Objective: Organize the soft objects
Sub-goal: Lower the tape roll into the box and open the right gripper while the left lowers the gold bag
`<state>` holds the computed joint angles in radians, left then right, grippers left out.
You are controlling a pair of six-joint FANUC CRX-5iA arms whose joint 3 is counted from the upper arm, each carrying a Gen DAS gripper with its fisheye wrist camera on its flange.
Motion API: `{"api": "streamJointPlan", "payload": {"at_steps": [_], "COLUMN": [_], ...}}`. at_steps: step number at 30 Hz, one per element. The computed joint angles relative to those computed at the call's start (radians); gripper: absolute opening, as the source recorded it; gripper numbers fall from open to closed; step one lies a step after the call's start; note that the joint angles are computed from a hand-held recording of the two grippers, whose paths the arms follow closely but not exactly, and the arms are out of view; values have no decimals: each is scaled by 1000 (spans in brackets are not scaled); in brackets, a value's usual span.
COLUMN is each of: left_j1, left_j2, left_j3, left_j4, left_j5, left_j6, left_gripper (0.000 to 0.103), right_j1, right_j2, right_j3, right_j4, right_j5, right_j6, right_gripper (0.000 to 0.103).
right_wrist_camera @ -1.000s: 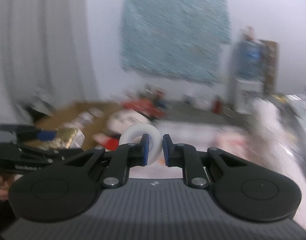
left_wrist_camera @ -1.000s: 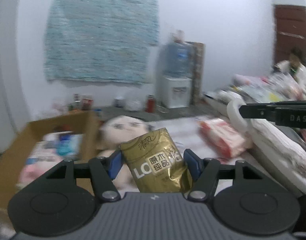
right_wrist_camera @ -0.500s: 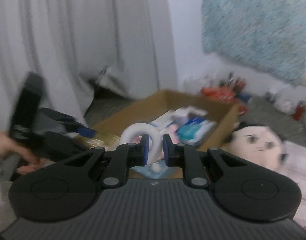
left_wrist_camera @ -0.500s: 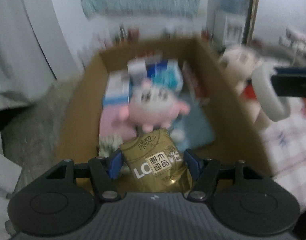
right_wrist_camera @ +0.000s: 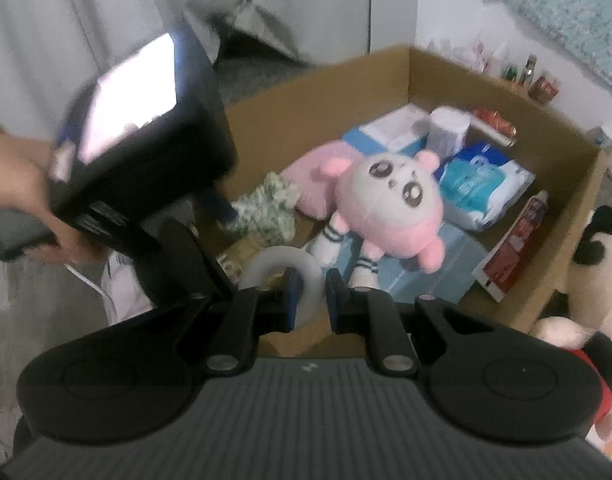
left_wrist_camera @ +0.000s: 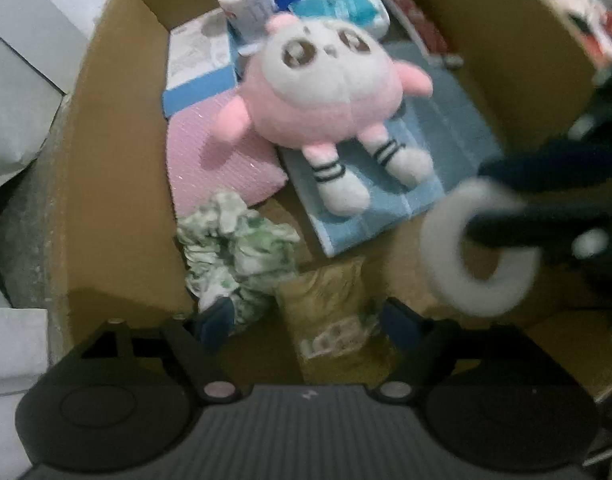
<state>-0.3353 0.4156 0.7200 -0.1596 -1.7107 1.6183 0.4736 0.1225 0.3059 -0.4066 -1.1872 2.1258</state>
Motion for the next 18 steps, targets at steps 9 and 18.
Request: {"api": "streamJointPlan", "payload": {"at_steps": [9, 18], "left_j1": [80, 96], "left_j2": [-59, -90], "left_j3": [-103, -148], "left_j4": [139, 140], "left_j5": [38, 88], "left_j6": [40, 78], "left_gripper": [0, 12], "right_j1": [33, 82], "right_j2": [171, 251], "right_j3": [167, 234], "right_j4": [105, 159], "right_j5": [-195, -286], "right_j6": [-100, -145], "right_gripper": [14, 16]}}
